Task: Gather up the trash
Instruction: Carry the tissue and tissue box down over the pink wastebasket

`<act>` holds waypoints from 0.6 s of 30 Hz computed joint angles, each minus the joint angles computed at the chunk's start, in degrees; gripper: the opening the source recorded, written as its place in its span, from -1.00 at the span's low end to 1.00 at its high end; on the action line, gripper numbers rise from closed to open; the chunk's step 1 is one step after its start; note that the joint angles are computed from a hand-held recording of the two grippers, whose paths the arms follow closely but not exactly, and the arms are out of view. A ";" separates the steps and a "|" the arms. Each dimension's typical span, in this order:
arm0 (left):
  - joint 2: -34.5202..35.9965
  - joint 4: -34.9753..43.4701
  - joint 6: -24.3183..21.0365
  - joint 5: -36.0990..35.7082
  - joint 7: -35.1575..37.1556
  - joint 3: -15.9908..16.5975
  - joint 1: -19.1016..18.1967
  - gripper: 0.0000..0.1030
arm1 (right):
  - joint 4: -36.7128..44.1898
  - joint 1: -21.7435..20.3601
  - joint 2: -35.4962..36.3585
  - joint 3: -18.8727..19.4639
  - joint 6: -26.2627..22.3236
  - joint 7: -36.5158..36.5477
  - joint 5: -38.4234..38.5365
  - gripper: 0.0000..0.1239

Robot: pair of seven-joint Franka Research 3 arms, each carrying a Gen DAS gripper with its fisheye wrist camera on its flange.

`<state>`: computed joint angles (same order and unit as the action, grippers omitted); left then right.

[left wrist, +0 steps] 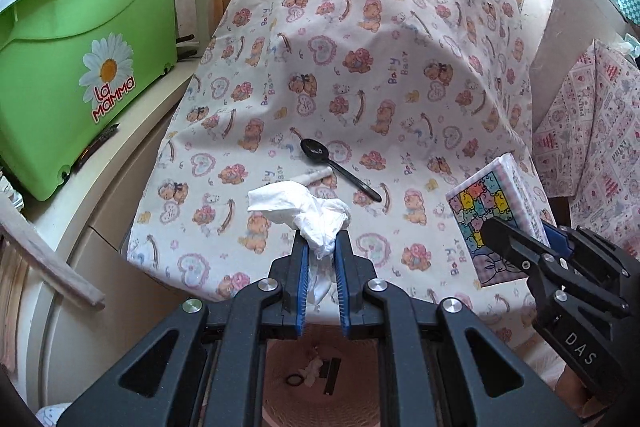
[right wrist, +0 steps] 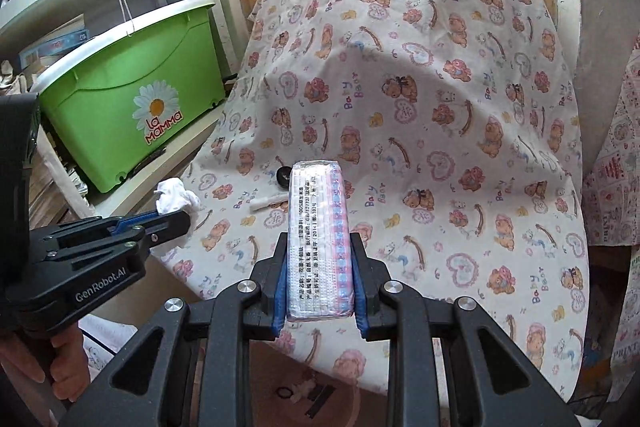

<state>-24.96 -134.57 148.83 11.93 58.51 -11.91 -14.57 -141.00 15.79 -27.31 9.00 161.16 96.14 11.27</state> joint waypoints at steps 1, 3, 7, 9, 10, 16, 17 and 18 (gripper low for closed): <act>-0.76 -0.53 -0.65 -0.31 0.00 -0.06 -0.35 -0.77 | -0.89 0.16 -1.19 0.29 -0.05 0.13 -0.10 -0.54; -2.23 -1.59 -1.42 -1.62 0.59 0.39 -1.45 -0.78 | -2.32 0.56 -3.22 0.78 -0.41 0.19 -0.30 -0.54; -5.01 -3.46 -3.54 -2.27 0.84 0.00 -2.43 -0.77 | -5.39 2.04 -7.51 1.05 -0.67 -0.35 0.13 -0.54; -5.62 -4.43 -3.65 -2.73 0.63 0.00 -2.83 -0.77 | -6.70 3.64 -9.24 0.37 -1.16 -1.06 1.33 -0.54; -5.67 -4.80 -3.65 -2.89 0.28 -0.06 -2.87 -0.77 | -7.13 4.26 -9.84 0.19 -1.71 -1.48 1.77 -0.54; -4.01 -5.67 -4.28 -6.76 1.65 2.05 -4.60 -0.77 | -7.74 5.71 -10.05 0.19 -4.65 -2.64 2.87 -0.54; -3.73 -5.77 -4.51 -7.91 2.15 2.54 -4.92 -0.77 | -7.62 6.30 -9.67 -0.28 -5.23 -3.25 3.40 -0.54; -3.38 -5.87 -4.86 -9.10 2.59 2.99 -5.18 -0.77 | -7.42 7.16 -9.19 -1.00 -5.98 -4.28 4.11 -0.54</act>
<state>-28.34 -140.44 143.96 2.83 61.10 -8.92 -19.74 -148.42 22.94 -36.50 8.01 155.17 91.85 15.37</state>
